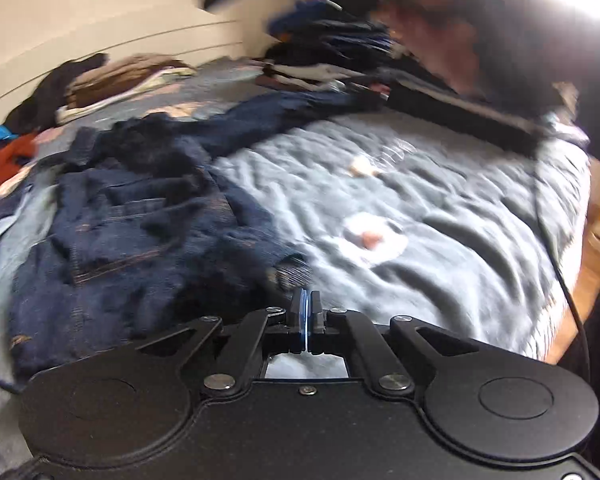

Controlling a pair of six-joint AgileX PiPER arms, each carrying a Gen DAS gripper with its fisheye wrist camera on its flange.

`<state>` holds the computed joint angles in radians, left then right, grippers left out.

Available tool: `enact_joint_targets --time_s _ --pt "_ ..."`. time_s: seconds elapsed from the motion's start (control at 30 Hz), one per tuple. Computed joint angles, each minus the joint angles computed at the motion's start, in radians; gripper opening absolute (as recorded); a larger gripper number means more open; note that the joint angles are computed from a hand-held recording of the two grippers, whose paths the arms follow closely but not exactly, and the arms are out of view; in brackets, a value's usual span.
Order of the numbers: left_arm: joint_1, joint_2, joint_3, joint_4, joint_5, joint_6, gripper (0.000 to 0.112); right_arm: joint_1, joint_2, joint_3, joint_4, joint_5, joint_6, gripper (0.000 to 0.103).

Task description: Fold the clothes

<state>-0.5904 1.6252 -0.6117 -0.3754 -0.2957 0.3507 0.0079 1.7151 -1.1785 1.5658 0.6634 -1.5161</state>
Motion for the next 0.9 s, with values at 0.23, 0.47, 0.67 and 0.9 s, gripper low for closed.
enact_joint_targets --time_s 0.23,0.47,0.67,0.9 --pt "0.045 -0.042 0.024 -0.079 -0.050 0.228 0.042 -0.028 -0.083 0.155 -0.276 0.040 0.008 0.071" --pt "-0.084 0.167 0.052 -0.212 -0.431 0.730 0.044 0.042 -0.112 0.335 -0.357 -0.088 0.020 0.071" --pt "-0.077 0.258 0.067 -0.154 -0.600 0.675 0.011 0.152 -0.131 0.432 -0.203 -0.221 -0.105 0.071" --pt "0.062 0.079 0.063 0.050 -0.355 0.376 0.002 0.209 -0.098 0.396 -0.022 -0.257 -0.116 0.071"
